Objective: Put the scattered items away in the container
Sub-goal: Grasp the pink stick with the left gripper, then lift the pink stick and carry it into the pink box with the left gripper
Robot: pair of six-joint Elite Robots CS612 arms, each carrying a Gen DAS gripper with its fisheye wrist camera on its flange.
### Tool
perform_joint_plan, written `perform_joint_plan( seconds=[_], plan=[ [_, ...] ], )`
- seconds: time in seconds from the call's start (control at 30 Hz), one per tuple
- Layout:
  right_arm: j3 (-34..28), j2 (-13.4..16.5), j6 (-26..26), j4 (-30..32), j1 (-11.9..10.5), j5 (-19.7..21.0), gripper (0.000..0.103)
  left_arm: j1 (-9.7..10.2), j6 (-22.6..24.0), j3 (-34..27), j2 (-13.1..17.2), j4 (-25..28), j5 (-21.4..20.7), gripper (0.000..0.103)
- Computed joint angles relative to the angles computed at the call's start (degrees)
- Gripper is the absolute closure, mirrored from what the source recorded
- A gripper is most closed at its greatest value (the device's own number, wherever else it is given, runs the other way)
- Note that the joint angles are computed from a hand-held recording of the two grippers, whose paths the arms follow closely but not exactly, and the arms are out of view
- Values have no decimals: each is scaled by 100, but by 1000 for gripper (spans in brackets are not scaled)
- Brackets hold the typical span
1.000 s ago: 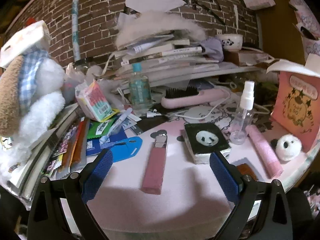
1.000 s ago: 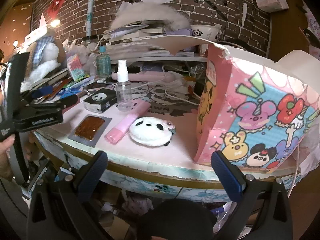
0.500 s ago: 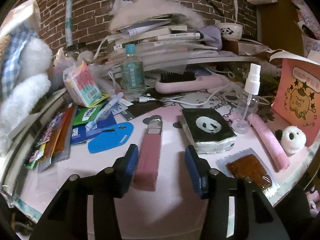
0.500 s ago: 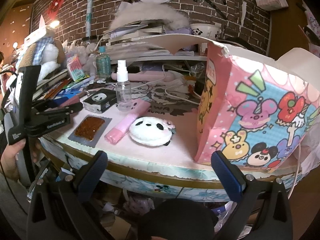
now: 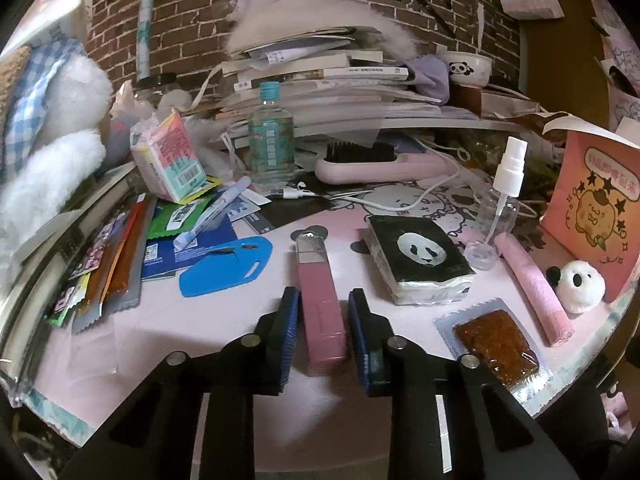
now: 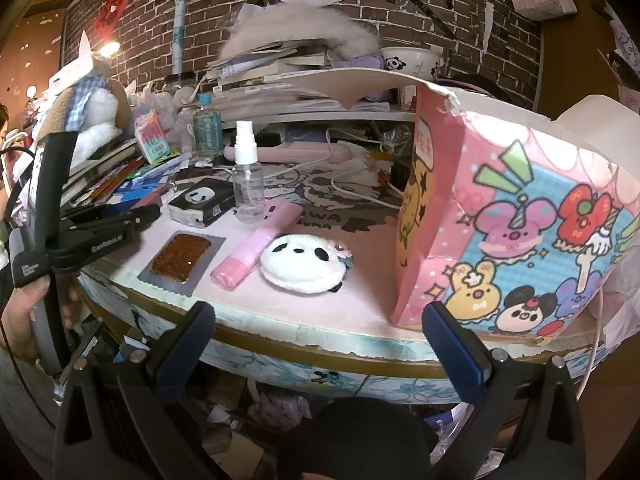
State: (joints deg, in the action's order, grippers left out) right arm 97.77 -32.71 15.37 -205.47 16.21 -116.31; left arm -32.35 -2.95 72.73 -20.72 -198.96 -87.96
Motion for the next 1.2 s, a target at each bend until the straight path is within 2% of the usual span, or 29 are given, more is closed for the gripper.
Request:
perform_joint_plan(
  seconds=[0.53, 0.8, 0.97, 1.1, 1.2],
  plan=[
    [-12, 2, 7, -2, 4, 6, 0, -9, 40, 53, -32, -42, 166, 90],
    [-27, 3, 8, -2, 7, 7, 0, -10, 39, 143, -134, -227, 85, 90],
    [-16, -7, 27, -19, 2, 24, 0, -95, 215, 231, -240, -368, 224, 90],
    [-5, -10, 42, -48, -2, 20, 0, -143, 337, 303, -336, -520, 115, 90],
    [1, -12, 50, -71, -7, 9, 0, -216, 524, 358, -412, -647, 182, 90]
  ],
)
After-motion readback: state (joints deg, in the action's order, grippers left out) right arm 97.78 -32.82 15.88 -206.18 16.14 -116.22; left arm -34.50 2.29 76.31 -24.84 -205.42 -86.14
